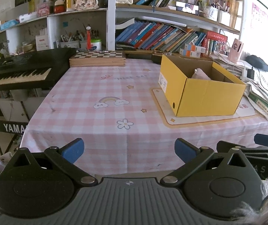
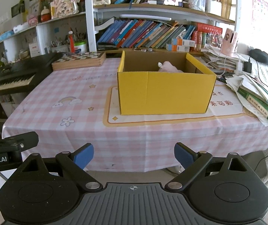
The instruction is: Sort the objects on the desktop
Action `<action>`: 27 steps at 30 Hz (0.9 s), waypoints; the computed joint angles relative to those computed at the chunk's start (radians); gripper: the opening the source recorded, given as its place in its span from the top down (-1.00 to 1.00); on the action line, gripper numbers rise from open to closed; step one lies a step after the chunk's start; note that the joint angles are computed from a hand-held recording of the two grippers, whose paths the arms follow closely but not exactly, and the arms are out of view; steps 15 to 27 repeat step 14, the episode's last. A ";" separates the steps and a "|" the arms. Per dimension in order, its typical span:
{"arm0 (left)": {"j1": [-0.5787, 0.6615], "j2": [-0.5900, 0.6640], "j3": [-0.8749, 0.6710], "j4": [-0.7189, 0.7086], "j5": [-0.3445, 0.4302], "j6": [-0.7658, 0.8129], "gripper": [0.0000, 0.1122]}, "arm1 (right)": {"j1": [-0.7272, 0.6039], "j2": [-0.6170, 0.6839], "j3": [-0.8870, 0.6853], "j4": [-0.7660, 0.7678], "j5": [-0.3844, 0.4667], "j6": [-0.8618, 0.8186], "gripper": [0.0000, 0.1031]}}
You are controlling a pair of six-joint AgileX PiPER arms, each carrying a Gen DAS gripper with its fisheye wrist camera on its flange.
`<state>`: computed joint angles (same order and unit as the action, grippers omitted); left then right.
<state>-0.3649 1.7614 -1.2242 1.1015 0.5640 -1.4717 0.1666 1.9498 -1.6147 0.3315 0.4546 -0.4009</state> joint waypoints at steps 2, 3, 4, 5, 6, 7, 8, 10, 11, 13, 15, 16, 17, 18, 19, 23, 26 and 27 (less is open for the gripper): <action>0.002 -0.002 0.004 0.007 -0.006 -0.007 -0.84 | 0.003 -0.002 0.005 -0.002 -0.003 0.001 -0.84; 0.002 -0.004 0.007 0.013 -0.009 -0.014 -0.84 | 0.004 0.001 0.001 -0.007 0.000 0.007 -0.84; 0.003 -0.005 0.009 0.017 -0.011 -0.018 -0.84 | 0.004 0.001 -0.002 -0.008 0.003 0.006 -0.84; 0.005 -0.006 0.012 0.023 -0.018 -0.026 -0.84 | 0.005 0.001 0.000 -0.008 0.002 0.007 -0.84; 0.006 -0.009 0.016 0.028 -0.024 -0.030 -0.84 | 0.006 0.000 0.001 -0.010 0.001 0.008 -0.84; 0.007 -0.011 0.019 0.033 -0.027 -0.036 -0.84 | 0.006 0.000 0.001 -0.011 0.001 0.009 -0.84; 0.006 -0.009 0.016 0.035 -0.026 -0.036 -0.84 | 0.006 0.002 -0.003 -0.011 0.004 0.010 -0.84; 0.007 -0.010 0.017 0.031 -0.027 -0.034 -0.84 | 0.007 0.007 -0.012 -0.014 0.011 0.010 -0.84; 0.008 -0.011 0.017 0.031 -0.026 -0.035 -0.84 | 0.007 0.011 -0.019 -0.015 0.016 0.010 -0.84; 0.010 -0.009 0.010 0.026 -0.022 -0.028 -0.84 | 0.009 0.017 -0.029 -0.019 0.021 0.013 -0.84; 0.012 -0.007 0.004 0.018 -0.019 -0.021 -0.84 | 0.008 0.025 -0.042 -0.021 0.028 0.014 -0.84; 0.012 -0.007 0.004 0.018 -0.019 -0.021 -0.84 | 0.008 0.025 -0.042 -0.021 0.028 0.014 -0.84; 0.012 -0.007 0.004 0.018 -0.019 -0.021 -0.84 | 0.008 0.025 -0.042 -0.021 0.028 0.014 -0.84; 0.012 -0.007 0.004 0.018 -0.019 -0.021 -0.84 | 0.008 0.025 -0.042 -0.021 0.028 0.014 -0.84; 0.012 -0.007 0.004 0.018 -0.019 -0.021 -0.84 | 0.008 0.025 -0.042 -0.021 0.028 0.014 -0.84; 0.012 -0.007 0.004 0.018 -0.019 -0.021 -0.84 | 0.008 0.025 -0.042 -0.021 0.028 0.014 -0.84; 0.012 -0.007 0.004 0.018 -0.019 -0.021 -0.84 | 0.008 0.025 -0.042 -0.021 0.028 0.014 -0.84; 0.012 -0.007 0.004 0.018 -0.019 -0.021 -0.84 | 0.008 0.025 -0.042 -0.021 0.028 0.014 -0.84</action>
